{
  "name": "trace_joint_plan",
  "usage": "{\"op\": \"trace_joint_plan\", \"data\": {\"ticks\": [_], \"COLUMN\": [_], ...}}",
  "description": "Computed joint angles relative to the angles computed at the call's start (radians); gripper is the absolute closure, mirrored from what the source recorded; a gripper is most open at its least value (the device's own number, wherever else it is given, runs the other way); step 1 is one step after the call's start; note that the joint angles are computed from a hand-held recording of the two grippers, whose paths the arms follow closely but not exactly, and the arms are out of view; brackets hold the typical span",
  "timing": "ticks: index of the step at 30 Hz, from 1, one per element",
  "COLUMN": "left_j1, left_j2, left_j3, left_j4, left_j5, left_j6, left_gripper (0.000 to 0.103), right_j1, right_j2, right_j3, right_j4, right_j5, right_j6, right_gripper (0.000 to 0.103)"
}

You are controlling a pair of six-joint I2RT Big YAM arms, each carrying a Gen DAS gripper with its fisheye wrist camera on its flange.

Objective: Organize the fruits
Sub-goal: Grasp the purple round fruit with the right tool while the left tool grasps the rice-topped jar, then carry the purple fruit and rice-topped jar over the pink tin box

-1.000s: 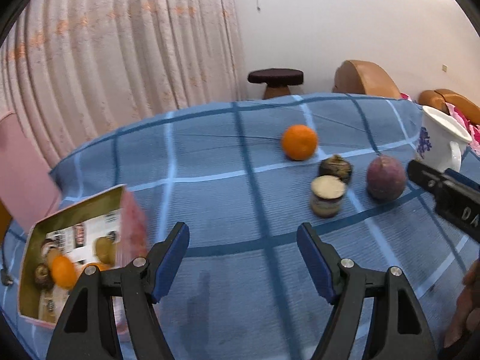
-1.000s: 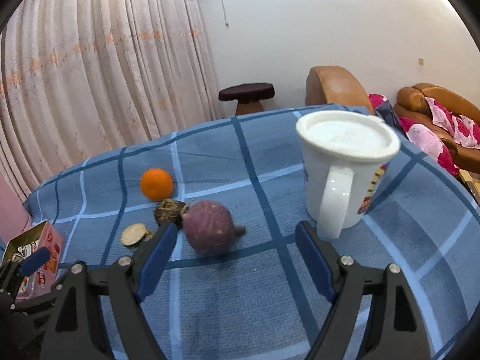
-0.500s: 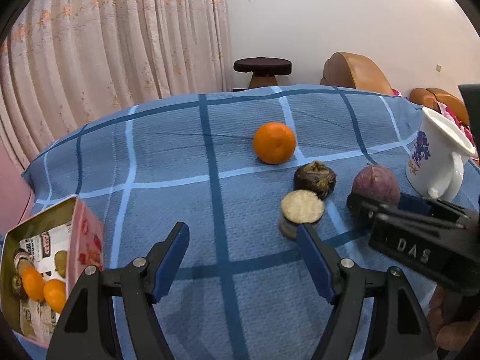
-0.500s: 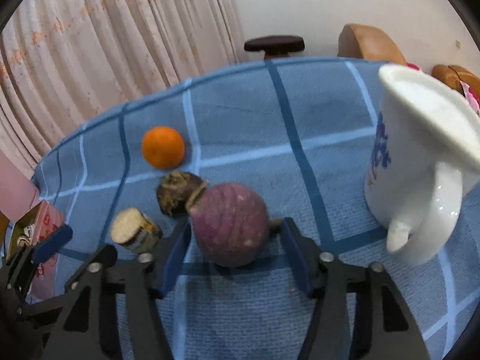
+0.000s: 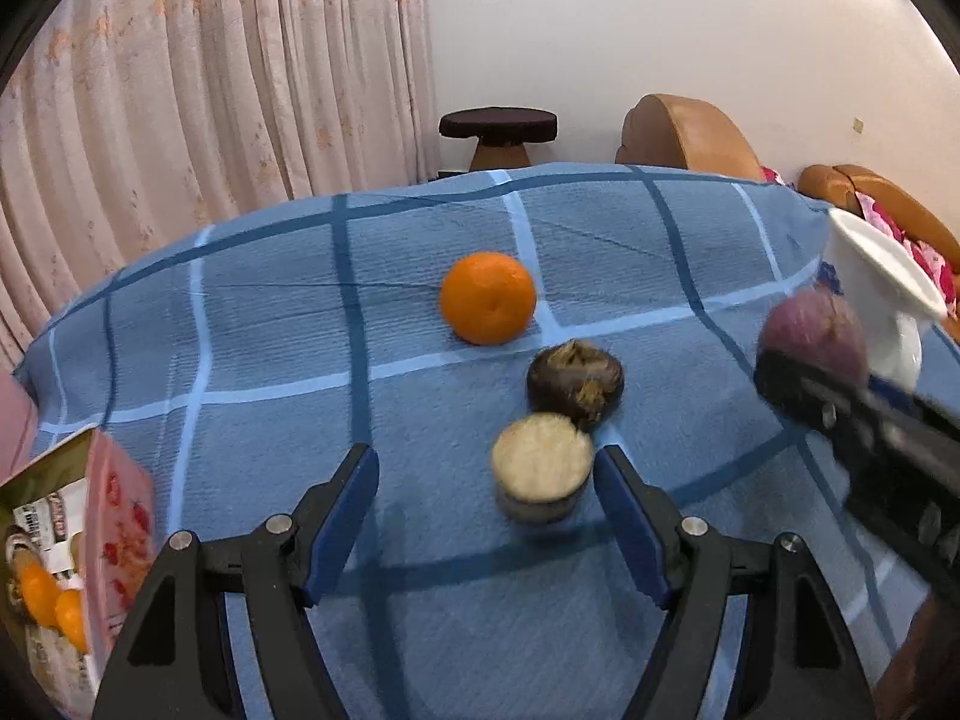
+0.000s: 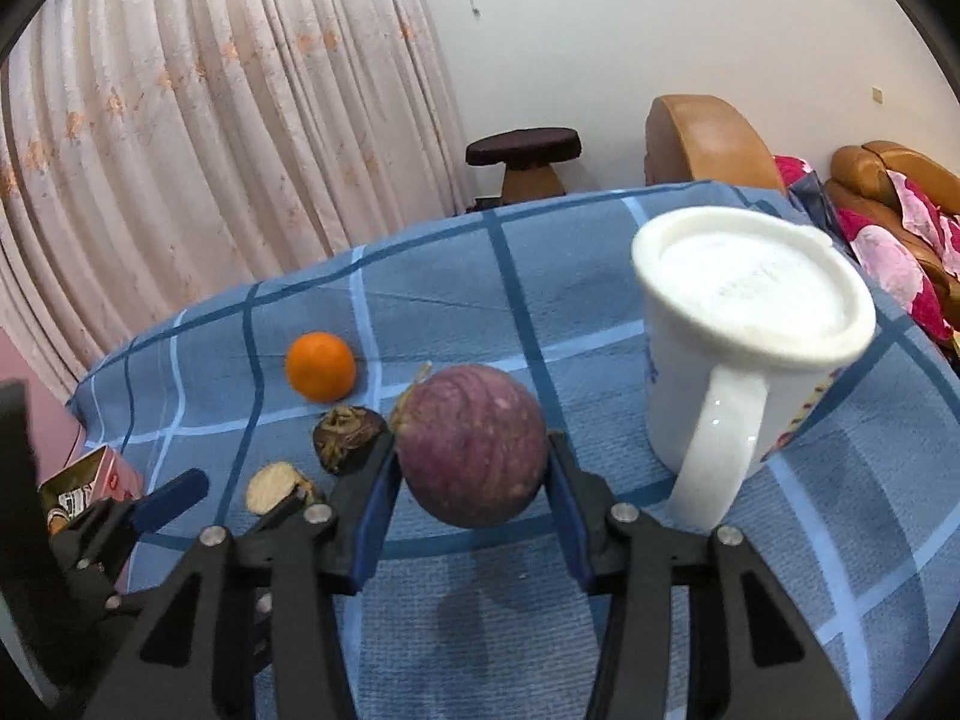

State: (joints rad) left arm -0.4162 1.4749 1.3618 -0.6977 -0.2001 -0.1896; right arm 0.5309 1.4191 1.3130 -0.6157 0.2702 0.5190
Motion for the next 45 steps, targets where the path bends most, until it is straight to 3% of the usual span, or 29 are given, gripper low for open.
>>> {"op": "trace_joint_plan", "data": {"ticks": [2, 4, 5, 7, 13, 24, 45], "left_j1": [0.006, 0.010, 0.007, -0.003, 0.011, -0.001, 0.106], "left_j2": [0.031, 0.049, 0.054, 0.052, 0.001, -0.167, -0.362], "left_j3": [0.034, 0.051, 0.057, 0.056, 0.002, -0.171, -0.344], "left_j4": [-0.025, -0.048, -0.057, -0.059, -0.015, 0.136, 0.201], "left_j5": [0.021, 0.073, 0.081, 0.052, 0.055, -0.155, -0.129], "left_j6": [-0.019, -0.027, -0.023, -0.014, -0.057, 0.004, 0.082], "left_gripper": [0.043, 0.065, 0.067, 0.067, 0.067, 0.067, 0.067], "right_j1": [-0.005, -0.008, -0.008, -0.010, 0.009, 0.048, 0.219], "right_j2": [0.015, 0.018, 0.019, 0.022, 0.030, 0.004, -0.010], "right_j3": [0.018, 0.021, 0.022, 0.025, 0.027, -0.017, -0.041], "right_j4": [-0.012, -0.018, -0.019, -0.018, -0.007, 0.098, 0.162], "right_j5": [-0.007, -0.011, -0.009, -0.008, 0.044, 0.164, 0.300], "right_j6": [0.008, 0.016, 0.017, 0.012, -0.022, -0.086, -0.099], "right_gripper": [0.053, 0.053, 0.053, 0.053, 0.053, 0.053, 0.053]}}
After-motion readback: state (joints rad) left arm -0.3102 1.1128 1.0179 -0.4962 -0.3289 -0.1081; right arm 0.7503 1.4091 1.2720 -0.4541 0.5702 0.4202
